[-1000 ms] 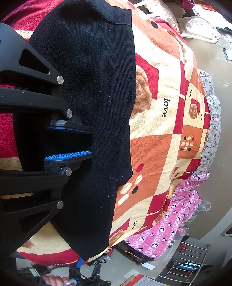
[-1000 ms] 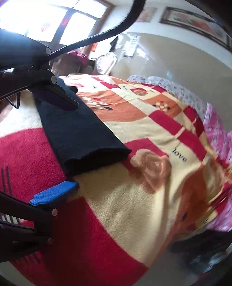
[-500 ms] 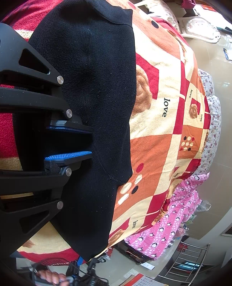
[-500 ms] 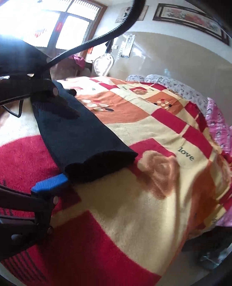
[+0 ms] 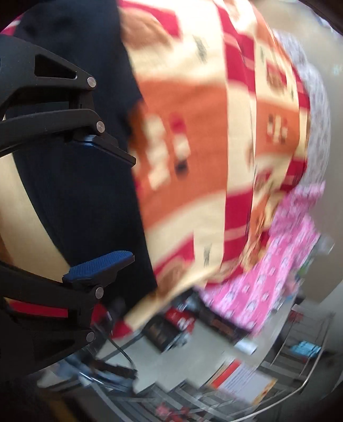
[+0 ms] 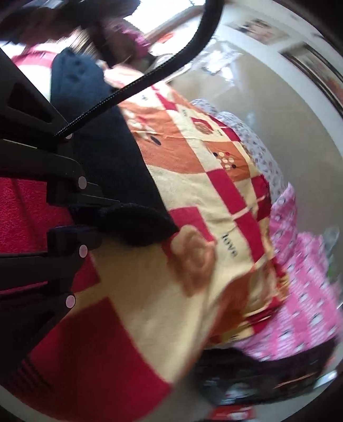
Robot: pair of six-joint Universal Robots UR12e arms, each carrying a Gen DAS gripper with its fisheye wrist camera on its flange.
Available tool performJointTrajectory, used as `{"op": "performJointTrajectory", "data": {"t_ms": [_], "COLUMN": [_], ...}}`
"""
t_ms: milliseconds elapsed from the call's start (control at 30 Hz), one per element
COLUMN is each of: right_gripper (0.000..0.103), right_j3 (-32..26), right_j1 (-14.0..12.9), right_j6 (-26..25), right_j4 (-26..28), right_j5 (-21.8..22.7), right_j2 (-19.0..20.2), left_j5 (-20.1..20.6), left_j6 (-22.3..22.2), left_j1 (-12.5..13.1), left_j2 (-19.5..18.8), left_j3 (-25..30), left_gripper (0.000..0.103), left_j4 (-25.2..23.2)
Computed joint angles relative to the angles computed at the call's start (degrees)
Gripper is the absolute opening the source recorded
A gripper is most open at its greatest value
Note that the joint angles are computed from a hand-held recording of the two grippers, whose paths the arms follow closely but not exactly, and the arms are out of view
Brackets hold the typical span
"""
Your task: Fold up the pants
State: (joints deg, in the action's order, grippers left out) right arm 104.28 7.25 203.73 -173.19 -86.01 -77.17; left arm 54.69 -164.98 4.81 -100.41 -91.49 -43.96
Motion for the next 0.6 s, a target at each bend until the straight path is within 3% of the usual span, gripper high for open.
{"op": "performJointTrajectory", "data": {"t_ms": [67, 100, 267, 433, 500, 600], "right_gripper": [0.009, 0.009, 0.009, 0.009, 0.009, 0.009], "right_j3": [-1.14, -1.58, -2.71, -2.68, -2.83, -2.68], "right_j1": [2.32, 3.27, 6.96, 8.26, 8.64, 8.91], "right_j6": [-8.05, -11.53, -24.85, -31.45, -33.54, -35.86], "right_j4": [-1.49, -2.18, -5.66, -8.81, -9.58, -10.79], "right_j5": [-6.4, -8.83, -16.57, -18.92, -19.56, -19.82], "right_j2": [0.83, 1.28, 3.2, 4.24, 4.67, 4.91], "left_j5": [0.26, 0.78, 2.49, 7.77, 9.09, 7.66], "left_j6": [4.22, 5.33, 12.61, 16.1, 16.1, 15.43], "left_j1": [-2.8, -3.94, -8.06, -10.31, -10.62, -10.14], "left_j2": [-2.39, -3.36, -8.76, -10.34, -9.91, -9.38], "left_j3": [5.54, 7.42, 16.94, 19.71, 18.88, 17.63], "left_gripper": [0.065, 0.065, 0.065, 0.065, 0.065, 0.065], "left_j4": [-9.07, -11.4, -28.08, -31.66, -29.42, -27.84]}}
